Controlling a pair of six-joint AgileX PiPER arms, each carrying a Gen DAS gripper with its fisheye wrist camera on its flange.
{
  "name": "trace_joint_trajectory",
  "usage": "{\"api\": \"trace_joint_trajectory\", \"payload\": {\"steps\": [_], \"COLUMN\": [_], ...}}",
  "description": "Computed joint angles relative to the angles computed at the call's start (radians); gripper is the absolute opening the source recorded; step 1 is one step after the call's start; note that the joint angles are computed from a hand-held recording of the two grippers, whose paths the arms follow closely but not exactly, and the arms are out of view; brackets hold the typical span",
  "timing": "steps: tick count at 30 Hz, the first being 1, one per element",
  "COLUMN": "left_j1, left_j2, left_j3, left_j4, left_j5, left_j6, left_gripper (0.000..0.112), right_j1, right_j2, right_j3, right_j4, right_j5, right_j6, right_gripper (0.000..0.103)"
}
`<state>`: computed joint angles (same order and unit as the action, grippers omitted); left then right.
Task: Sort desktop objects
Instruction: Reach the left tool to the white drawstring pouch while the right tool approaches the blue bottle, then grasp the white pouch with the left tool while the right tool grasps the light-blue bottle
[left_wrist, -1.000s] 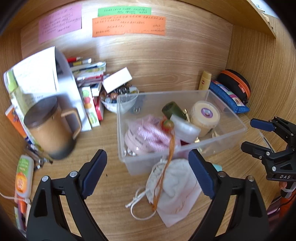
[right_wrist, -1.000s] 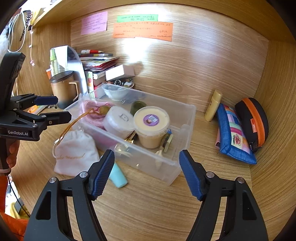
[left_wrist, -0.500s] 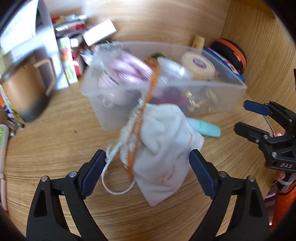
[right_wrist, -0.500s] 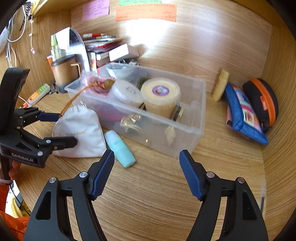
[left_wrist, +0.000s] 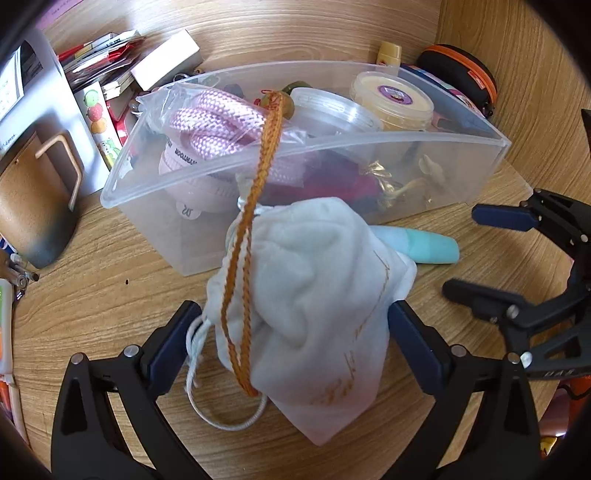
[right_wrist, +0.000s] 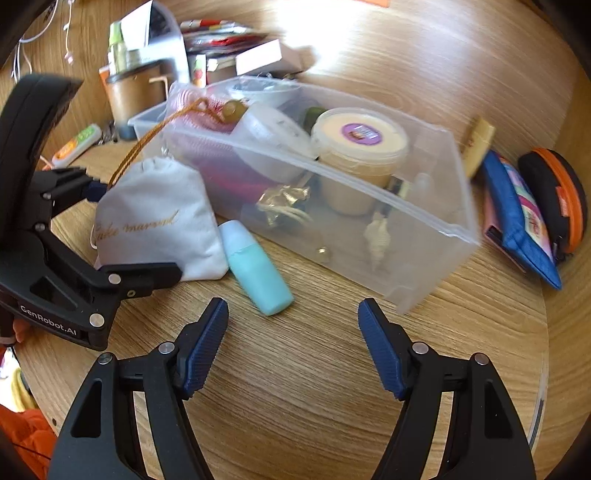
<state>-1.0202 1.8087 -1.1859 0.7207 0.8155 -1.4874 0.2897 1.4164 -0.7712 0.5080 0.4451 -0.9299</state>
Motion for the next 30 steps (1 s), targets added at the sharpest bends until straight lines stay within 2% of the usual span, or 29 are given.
{"api": "trace_joint_trajectory", "payload": {"steps": [2,5,7,10,12,13,19,21,25,30], "left_j1": [0.001,-0.007,-0.002,-0.013,-0.017,-0.009,0.005,0.003,-0.001,-0.013], "left_j2": [0.002,-0.011,-0.026,-0.045,-0.067,-0.089,-0.117,-0.128,-0.144,-0.158], "left_j3": [-0.001,0.017,0.039,0.064,0.09,0.121,0.155,0.168,0.181,0.192], "left_j4": [0.01,0.041,0.051,0.096,0.116,0.127,0.146,0.151,0.152,0.177], "left_j5": [0.004,0.003,-0.022,-0.007,-0.021,-0.07,-0.118,-0.126,-0.126,-0.107], "left_j6": [-0.004,-0.027,-0.042,-0.113,-0.147,-0.118,-0.152,-0.161,-0.174,-0.207], "left_gripper": [0.102,0.095,0.084,0.073,0.068,0.065,0.055,0.052,0.046,0.042], "right_j1": [0.016,0.024,0.017,0.002,-0.001,-0.002,0.006,0.01,0.019,0.035], "right_j2": [0.013,0.024,0.031,0.054,0.064,0.068,0.109,0.117,0.12,0.106], "right_j3": [-0.005,-0.011,-0.016,-0.044,-0.061,-0.068,-0.123,-0.132,-0.141,-0.13], "right_j4": [-0.005,0.017,0.054,0.1,0.108,0.108,0.11,0.108,0.105,0.095], "right_j5": [-0.013,-0.019,-0.006,0.052,0.081,0.091,0.145,0.149,0.158,0.158], "right_j6": [-0.008,-0.048,-0.094,-0.147,-0.161,-0.164,-0.157,-0.152,-0.146,-0.127], "right_gripper": [0.069,0.069,0.068,0.066,0.06,0.059,0.046,0.044,0.033,0.025]}}
